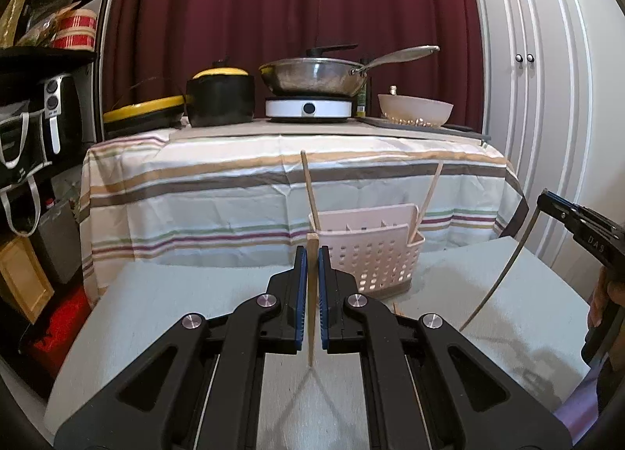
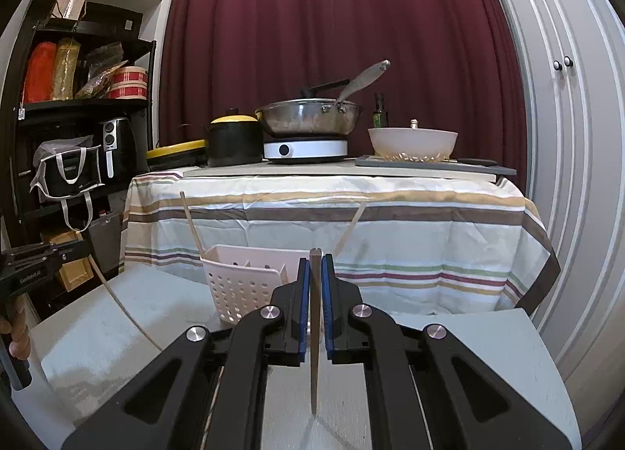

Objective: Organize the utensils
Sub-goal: 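Lower both held chopsticks into the white caddy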

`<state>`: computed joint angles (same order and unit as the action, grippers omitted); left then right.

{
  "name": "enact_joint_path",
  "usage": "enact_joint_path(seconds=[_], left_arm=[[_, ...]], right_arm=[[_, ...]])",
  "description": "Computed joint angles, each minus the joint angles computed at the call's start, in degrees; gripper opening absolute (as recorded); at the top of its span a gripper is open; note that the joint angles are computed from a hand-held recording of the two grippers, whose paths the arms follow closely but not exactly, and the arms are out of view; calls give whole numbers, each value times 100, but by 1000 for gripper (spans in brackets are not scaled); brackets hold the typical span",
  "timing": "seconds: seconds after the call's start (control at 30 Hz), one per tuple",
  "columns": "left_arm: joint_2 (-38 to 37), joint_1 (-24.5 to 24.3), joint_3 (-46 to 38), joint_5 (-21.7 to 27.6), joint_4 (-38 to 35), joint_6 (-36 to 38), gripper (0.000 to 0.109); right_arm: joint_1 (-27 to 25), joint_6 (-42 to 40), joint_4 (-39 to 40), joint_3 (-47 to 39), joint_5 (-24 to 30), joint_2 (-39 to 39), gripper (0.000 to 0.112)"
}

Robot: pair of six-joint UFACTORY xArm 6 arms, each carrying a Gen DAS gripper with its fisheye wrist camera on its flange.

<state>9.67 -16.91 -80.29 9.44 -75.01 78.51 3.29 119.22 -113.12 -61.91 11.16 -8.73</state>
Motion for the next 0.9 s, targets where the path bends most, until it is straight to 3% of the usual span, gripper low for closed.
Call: enact_joint_path(seconds=[0.43, 0.9], left_arm=[[347, -24, -1067, 211, 204, -129, 6], [1501, -370, -3236, 106, -45, 7, 6]], right_arm=[[-122, 92, -255, -985, -293, 429, 7], [-86, 1508, -1936, -3098, -362, 1581, 7]])
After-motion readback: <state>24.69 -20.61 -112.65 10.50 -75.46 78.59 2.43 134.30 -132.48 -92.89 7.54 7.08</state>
